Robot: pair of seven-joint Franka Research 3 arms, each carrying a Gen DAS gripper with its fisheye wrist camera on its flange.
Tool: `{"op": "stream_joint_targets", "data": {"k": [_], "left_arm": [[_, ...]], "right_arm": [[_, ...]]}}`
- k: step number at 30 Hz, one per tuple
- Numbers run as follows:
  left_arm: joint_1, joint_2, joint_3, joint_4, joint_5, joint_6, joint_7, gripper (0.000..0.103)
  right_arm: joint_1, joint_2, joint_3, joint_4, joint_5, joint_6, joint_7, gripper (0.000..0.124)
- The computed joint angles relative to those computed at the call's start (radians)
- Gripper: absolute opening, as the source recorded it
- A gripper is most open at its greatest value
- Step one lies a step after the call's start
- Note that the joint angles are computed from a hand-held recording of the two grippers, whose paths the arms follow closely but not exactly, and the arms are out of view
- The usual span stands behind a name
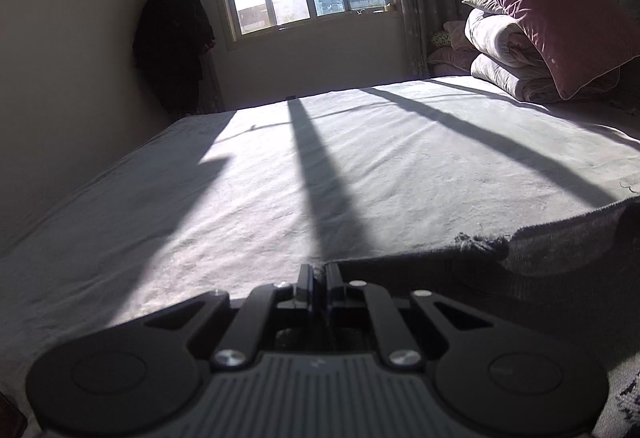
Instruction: Fold clothes
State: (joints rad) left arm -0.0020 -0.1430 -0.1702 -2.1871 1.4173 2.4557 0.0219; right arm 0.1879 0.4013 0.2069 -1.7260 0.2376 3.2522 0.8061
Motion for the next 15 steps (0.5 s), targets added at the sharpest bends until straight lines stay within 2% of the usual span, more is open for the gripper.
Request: {"op": "stream_joint_targets", "data": {"k": [3,7,11,15], "left_arm": [[0.004,0.065,0.005,0.080,0.016,-0.040,0.000,0.006],[-0.006,0.157,0.029,0.183,0.019,-0.082,0.008,0.006],[-0.019,0.241,0.063,0.274,0.027,-0.095,0.020,0.006],[-0.033,0.323,0.096,0.353,0.018,-0.090,0.051,0.006]], "right_arm": [[0.129,0.073,-0.136,0.113,-0.013,0.002,0.040,0.008],[0.247,0.185,-0.274,0.280,-0.031,-0.023,0.103,0.008],[0.309,0.306,-0.366,0.450,-0.052,-0.050,0.168,0.008],[0.339,0.450,-0.449,0.665,-0.077,-0.146,0.284,0.008]]}}
